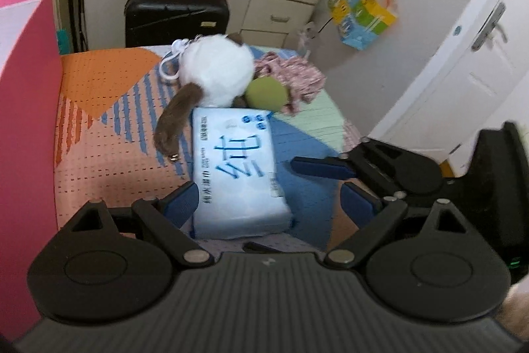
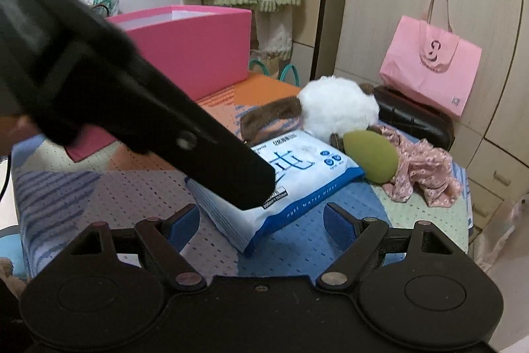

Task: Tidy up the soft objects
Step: 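Move both tools back to the blue-printed wet-wipe pack on the bed, then grasp the wet-wipe pack with the left gripper while the right gripper pinches its end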

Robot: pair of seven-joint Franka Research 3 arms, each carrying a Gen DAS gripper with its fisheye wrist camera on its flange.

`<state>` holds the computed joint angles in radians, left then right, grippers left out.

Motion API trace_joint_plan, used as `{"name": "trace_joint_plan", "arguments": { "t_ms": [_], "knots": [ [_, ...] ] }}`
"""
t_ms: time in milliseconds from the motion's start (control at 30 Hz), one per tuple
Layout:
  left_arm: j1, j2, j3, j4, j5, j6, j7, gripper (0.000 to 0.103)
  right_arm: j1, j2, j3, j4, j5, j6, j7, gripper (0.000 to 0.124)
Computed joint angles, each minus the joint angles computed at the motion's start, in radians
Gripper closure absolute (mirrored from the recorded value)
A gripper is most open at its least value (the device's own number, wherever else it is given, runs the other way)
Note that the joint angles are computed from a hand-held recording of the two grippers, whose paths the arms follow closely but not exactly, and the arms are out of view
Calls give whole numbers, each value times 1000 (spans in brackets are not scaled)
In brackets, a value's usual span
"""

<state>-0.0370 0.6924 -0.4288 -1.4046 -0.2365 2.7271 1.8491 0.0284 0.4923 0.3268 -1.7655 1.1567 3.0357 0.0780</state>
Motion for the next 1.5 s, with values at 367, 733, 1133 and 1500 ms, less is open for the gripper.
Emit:
{"name": "trace_joint_plan", "arguments": {
  "t_ms": [367, 733, 1133, 1500],
  "knots": [
    [-80, 107, 93, 163, 99, -79, -151, 20, 11, 12, -7, 12, -30, -8, 13, 38],
    [-129, 68, 134, 71, 238, 28, -191, 31, -24, 27, 38, 27, 54, -20, -64, 49],
    [-83, 48, 85, -20, 255, 150, -233, 33, 18, 21, -3, 37, 202, -18, -191, 58],
    [-20, 36, 3, -38, 174, 120, -182, 35, 70, 10, -45, 47, 353, 1, -341, 62]
  ]
}}
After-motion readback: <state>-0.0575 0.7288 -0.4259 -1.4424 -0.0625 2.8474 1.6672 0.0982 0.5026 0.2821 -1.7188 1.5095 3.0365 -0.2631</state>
